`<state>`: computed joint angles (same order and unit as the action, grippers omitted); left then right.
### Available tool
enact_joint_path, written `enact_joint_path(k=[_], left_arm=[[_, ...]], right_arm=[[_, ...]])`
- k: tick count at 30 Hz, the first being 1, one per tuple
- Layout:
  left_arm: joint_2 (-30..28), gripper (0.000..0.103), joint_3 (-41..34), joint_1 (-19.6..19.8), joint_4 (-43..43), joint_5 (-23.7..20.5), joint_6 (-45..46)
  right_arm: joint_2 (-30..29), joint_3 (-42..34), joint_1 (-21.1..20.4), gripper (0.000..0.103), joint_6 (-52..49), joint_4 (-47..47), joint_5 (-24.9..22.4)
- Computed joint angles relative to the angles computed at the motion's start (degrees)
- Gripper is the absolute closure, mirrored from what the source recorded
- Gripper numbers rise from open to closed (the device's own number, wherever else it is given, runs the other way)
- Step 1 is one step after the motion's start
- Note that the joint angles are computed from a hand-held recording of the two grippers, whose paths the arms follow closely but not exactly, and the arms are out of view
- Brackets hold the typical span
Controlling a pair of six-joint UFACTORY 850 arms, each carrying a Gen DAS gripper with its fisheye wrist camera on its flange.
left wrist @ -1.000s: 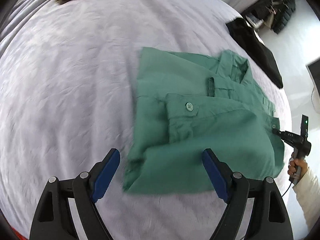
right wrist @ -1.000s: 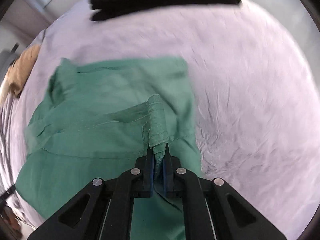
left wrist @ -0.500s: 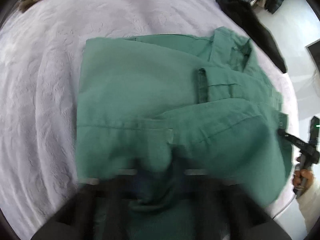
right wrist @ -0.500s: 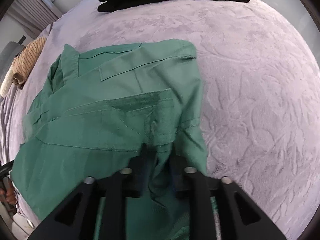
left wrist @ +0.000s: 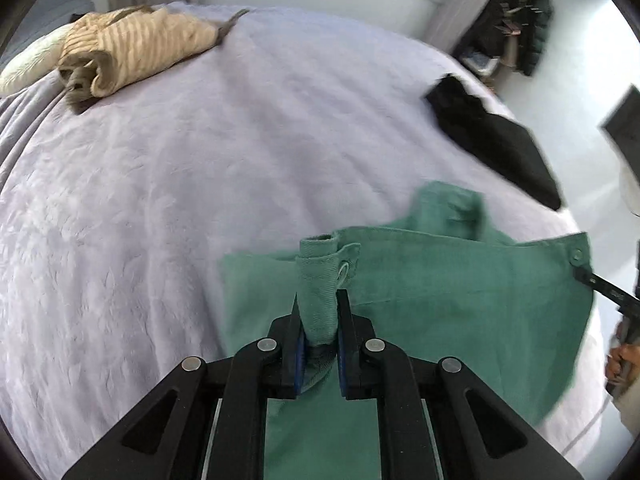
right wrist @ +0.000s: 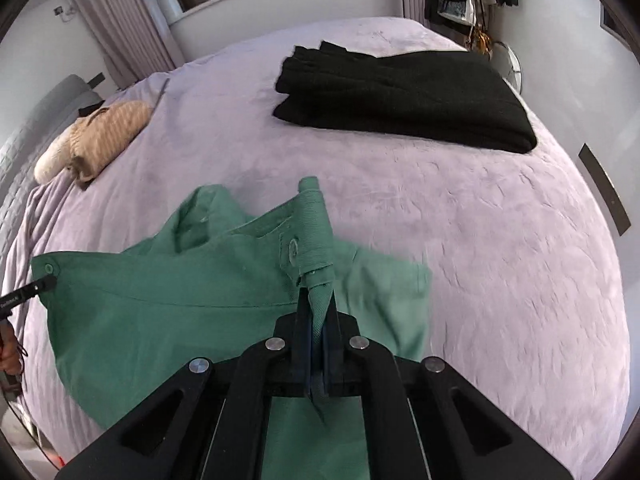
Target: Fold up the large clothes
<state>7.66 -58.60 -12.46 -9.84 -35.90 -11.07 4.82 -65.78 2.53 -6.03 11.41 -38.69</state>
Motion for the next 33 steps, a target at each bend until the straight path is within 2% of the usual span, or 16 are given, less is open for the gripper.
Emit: enact_joint_path(k=[4, 9, 10, 11, 12, 13, 14, 15, 17, 18, 20, 24, 26, 29, 31, 33], left_arm=[[-5.76, 0.09, 0.1, -2.05, 8.3, 1.77, -8.9], [-8.98, 0.087, 1.45, -3.68, 14.16, 3.2, -16.21], [-9.19, 0.078, 1.37, -3.85, 15.66, 2.93, -18.2], [-9.34, 0.061, 1.07, -4.15, 18.41, 2.16, -21.73], [-9.41, 0.05, 0.65, -4.57, 22.28, 0.6, -26.2], [-9.25, 0.032, 0.4, -4.96, 26.22, -1.45, -30.49], [-8.82, 0.029, 0.28, -5.04, 28.88, -3.24, -33.09], [-7.31, 0.029, 0.91, -4.67, 29.14, -3.48, -33.29], [-4.4, 0.029, 1.66, -4.35, 28.58, -4.87, -32.11], [-3.19, 0.029, 2.0, -4.49, 28.35, -5.28, -31.45], [-0.6, 0.029, 2.84, -5.55, 27.23, -5.92, -29.63], [3.01, 0.029, 5.57, -9.11, 23.62, -5.75, -27.8], [3.26, 0.029, 7.1, -11.3, 23.72, -6.35, -29.04], [1.96, 0.029, 10.12, -13.23, 23.56, -7.97, -31.53], [3.33, 0.029, 12.6, -13.38, 23.49, -6.17, -31.83], [4.17, 0.029, 12.24, -14.39, 25.38, -7.66, -33.48]], right_arm=[[-6.32, -0.28, 0.39, 0.099, 3.85, -3.72, 1.17], [-7.91, 2.59, 0.56, 0.095, 5.25, -5.81, 4.65], [-7.68, 2.86, 0.2, 0.095, 4.73, -4.51, 4.92], [-7.38, 2.93, -0.22, 0.093, 4.79, -3.58, 4.56], [-7.13, 2.67, -0.89, 0.087, 6.04, -3.2, 3.49], [-6.85, 2.39, -1.44, 0.081, 7.3, -3.5, 2.72], [-6.07, 2.41, -1.9, 0.077, 10.33, -4.91, 1.91], [-4.63, 2.76, -2.33, 0.071, 13.42, -6.48, 1.46], [-2.36, 3.7, -2.15, 0.071, 15.87, -9.19, 1.28], [-0.73, 4.32, -1.62, 0.072, 15.92, -10.72, 1.11], [1.89, 5.3, -0.51, 0.087, 12.31, -9.92, 0.57], [5.63, 8.44, 2.34, 0.089, 1.45, -1.32, -2.9], [5.96, 10.38, 4.3, 0.089, 2.23, -3.49, -3.46], [4.92, 13.47, 5.56, 0.091, 7.95, -12.68, -3.95], [5.87, 15.65, 2.79, 0.093, 8.34, -13.34, -4.03], [8.14, 16.0, -2.53, 0.092, 4.19, -5.23, -4.46]])
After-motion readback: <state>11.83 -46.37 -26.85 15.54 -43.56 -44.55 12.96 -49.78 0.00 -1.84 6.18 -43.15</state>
